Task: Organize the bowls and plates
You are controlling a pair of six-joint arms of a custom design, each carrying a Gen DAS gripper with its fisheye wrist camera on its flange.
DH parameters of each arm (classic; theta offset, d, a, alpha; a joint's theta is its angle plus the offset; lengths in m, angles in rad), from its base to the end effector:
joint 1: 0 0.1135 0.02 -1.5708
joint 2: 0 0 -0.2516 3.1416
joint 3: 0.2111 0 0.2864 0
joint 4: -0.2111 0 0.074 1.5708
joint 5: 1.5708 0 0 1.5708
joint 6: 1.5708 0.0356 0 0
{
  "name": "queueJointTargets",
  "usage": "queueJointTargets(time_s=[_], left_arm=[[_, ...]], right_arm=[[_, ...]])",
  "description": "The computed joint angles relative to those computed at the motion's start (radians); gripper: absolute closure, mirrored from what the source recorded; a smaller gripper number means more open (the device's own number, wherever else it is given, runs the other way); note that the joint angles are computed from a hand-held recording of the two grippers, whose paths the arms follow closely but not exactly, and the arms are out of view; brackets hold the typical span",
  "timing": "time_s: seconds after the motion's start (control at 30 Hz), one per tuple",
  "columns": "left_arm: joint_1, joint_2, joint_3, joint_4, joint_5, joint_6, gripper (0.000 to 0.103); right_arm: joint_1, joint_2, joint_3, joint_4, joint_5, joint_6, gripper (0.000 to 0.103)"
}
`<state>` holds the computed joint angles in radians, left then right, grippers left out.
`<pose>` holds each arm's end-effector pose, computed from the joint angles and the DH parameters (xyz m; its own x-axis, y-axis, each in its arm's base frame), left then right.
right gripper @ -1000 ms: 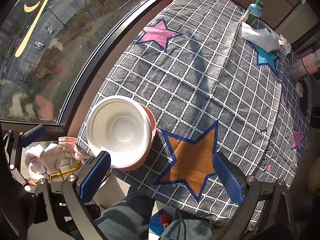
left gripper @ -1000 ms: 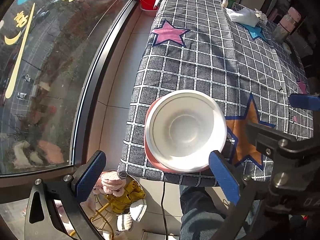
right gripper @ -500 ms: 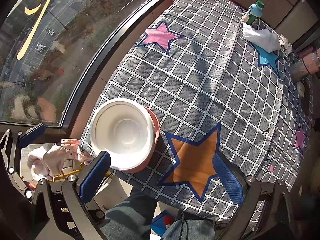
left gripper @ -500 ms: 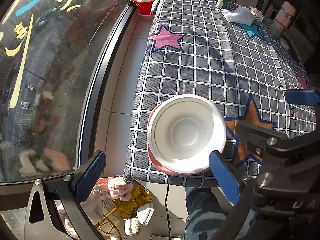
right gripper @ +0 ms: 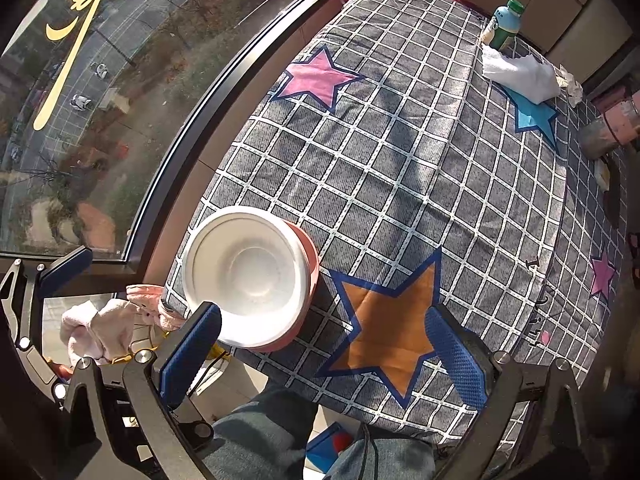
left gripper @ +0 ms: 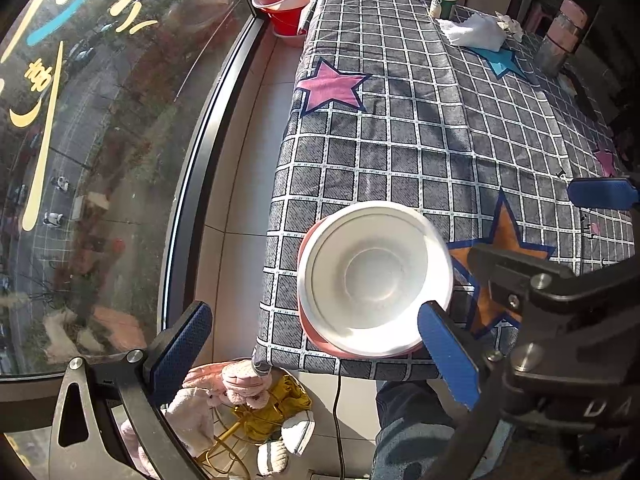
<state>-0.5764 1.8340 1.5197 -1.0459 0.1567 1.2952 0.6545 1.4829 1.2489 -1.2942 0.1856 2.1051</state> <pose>0.3266 -0.2189 0.2202 0.3212 0.9248 -0.2037 0.9429 -0.2923 0.1596 0.2332 0.1706 0.2487 -0.1059 0.9849 -0.1370 0.9837 0.1239 0.1305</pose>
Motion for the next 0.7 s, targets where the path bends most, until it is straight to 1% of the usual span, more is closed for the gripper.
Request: queueJointTargets(time_s=[0.27,0.7], left_arm=[[-0.009,0.007,0.012,-0.009,-0.008,-0.008,0.000],[-0.015,-0.019,-0.020,0.025,-0.014,-0.001,0.000]], right_arm=[[0.003,-0.012,-0.007,0.000,0.006,0.013,0.001],[-0.001,-0.020,-0.020,0.021,0.008,0.014,0.001]])
